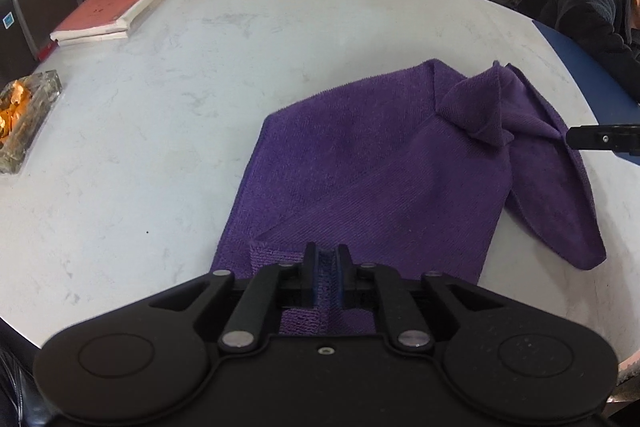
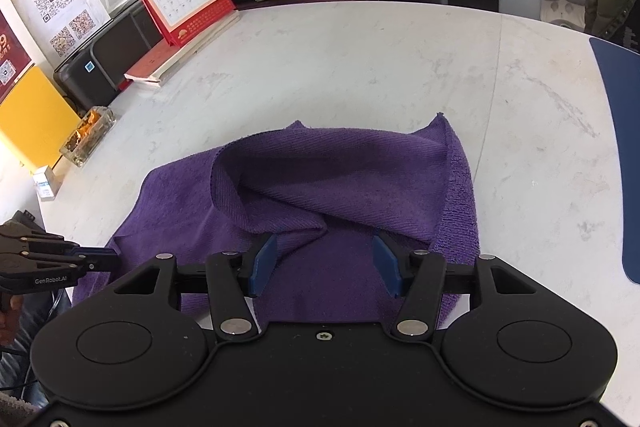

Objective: Fold towel
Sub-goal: 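Hold the towel edge with the left gripper while the right gripper moves to another edge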

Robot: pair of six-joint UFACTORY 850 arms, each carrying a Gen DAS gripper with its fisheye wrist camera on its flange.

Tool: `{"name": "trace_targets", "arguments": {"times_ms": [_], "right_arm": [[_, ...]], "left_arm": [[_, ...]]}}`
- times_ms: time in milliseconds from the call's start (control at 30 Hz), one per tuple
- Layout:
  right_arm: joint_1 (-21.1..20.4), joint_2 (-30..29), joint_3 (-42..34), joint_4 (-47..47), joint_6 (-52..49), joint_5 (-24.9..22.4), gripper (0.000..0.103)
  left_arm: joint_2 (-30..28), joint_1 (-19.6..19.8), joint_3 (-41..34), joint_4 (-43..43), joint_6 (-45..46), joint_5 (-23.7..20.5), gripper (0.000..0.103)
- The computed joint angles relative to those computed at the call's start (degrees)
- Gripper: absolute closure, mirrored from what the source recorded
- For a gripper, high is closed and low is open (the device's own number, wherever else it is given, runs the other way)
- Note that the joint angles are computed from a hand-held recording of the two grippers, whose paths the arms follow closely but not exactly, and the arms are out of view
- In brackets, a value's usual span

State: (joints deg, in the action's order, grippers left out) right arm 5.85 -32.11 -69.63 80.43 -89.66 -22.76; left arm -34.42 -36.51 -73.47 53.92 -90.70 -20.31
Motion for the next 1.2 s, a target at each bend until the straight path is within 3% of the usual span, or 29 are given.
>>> {"name": "trace_targets", "arguments": {"times_ms": [467,800,867,967,1200], "right_arm": [[0.4,0.1,0.0,2.2,-2.5,-0.9,0.048],[0.5,0.4,0.5,5.2,-4.9,0.0,0.047],[0.5,0.5,0.6,5.8,-5.4,0.2,0.041],[0.2,-0.1,-0.6,6.0,-5.0,3.0,0.040],[-0.7,-1.6,-3.6,10.3,-9.0,4.6,0.037]], "left_arm": [[3.6,-1.0,3.2,4.2,-8.4,-2.8,0.089],[-1.9,-2.0,-4.0,-9.3,10.7,-8.6,0.083],[-2.8,-2.1,-5.1,-10.4,12.8,-9.2,0.082],[-4.4,-2.0,-6.6,-12.4,15.6,-10.5,0.082],[-5.1,-1.8,-6.7,-11.4,14.5,-10.8,0.076]]}}
